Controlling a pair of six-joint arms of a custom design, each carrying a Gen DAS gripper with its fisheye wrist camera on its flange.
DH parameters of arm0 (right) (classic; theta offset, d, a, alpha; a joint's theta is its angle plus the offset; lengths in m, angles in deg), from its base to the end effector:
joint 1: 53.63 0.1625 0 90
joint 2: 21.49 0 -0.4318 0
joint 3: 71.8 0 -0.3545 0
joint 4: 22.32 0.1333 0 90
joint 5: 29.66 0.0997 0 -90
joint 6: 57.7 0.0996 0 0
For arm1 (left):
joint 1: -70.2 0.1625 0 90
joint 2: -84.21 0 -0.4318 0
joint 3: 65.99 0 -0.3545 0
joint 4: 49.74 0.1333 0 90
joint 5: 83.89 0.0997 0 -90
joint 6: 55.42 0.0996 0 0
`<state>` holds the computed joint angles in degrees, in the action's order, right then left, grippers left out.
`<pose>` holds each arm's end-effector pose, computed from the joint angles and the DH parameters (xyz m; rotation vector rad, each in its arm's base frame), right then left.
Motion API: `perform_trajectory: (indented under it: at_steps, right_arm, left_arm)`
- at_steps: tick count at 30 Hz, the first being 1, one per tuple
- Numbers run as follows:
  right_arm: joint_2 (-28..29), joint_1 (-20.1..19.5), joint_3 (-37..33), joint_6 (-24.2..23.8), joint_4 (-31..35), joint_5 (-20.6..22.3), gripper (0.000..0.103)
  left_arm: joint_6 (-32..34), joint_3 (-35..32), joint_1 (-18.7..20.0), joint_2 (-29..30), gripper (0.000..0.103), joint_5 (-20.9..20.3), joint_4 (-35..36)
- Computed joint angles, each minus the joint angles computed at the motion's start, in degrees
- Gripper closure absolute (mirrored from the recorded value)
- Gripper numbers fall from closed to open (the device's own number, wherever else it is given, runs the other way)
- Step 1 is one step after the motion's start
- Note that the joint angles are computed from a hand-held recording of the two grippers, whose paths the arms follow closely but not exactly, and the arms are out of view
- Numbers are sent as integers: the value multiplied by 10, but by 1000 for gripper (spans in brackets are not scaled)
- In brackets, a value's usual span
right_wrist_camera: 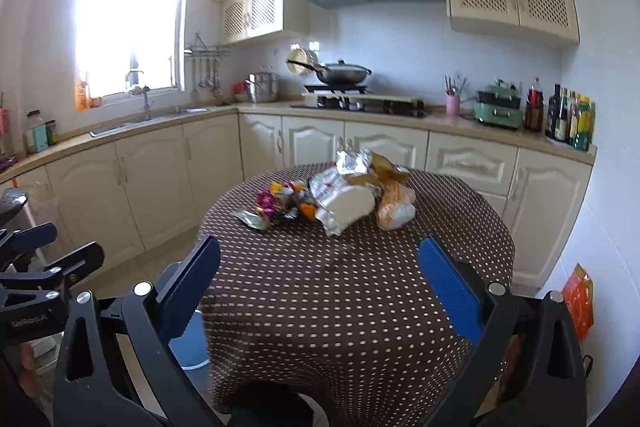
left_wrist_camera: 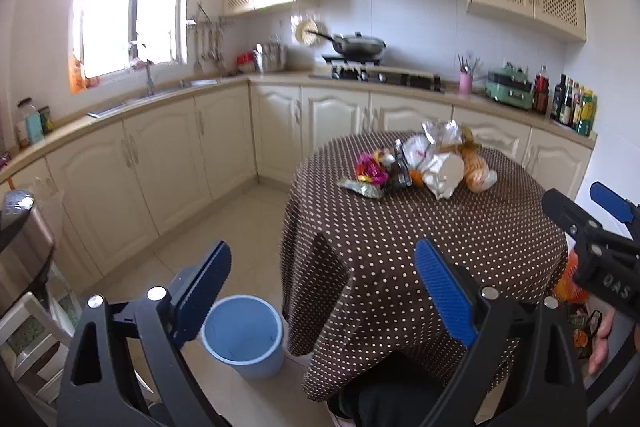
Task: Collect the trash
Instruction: 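Move both tools toward the table and reach for the trash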
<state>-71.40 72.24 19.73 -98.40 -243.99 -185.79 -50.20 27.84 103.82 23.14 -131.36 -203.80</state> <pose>0.3760 -0.4479 0.3571 0.1612 -1.7727 1.4504 -0.4138 -0.5161 0.3377 1.0459 2.2868 -1.0517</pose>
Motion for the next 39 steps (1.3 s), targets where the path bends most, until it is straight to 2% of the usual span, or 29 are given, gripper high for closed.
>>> perform_trajectory:
  at_steps: [4,12,19,23,26,33,37,39]
  right_arm:
    - [-18,-39,5,52,54,-3,7]
    - [-46,-111,0,120,122,13,7]
    - [-63,-150,-16,124,110,14,7]
    - [-79,-168,-11,142,121,18,7]
    - [-89,-180,-6,149,128,25,7]
    - [-101,-198,-7,178,169,36,7]
    - [-102,-202,-12,187,195,42,7]
    - [-103,-205,-16,193,212,47,7]
  left_arm:
    - [-4,-57,28,46,12,-55,46]
    - [-3,-200,56,163,12,-99,114]
    - [31,-357,54,281,13,-177,182]
    - [10,-456,60,348,33,-220,248]
    - [-7,-494,63,377,41,-237,265]
    - [-28,-631,71,464,59,-253,347]
    - [-29,-693,74,496,85,-262,385]
    - [-28,-689,76,492,90,-274,382]
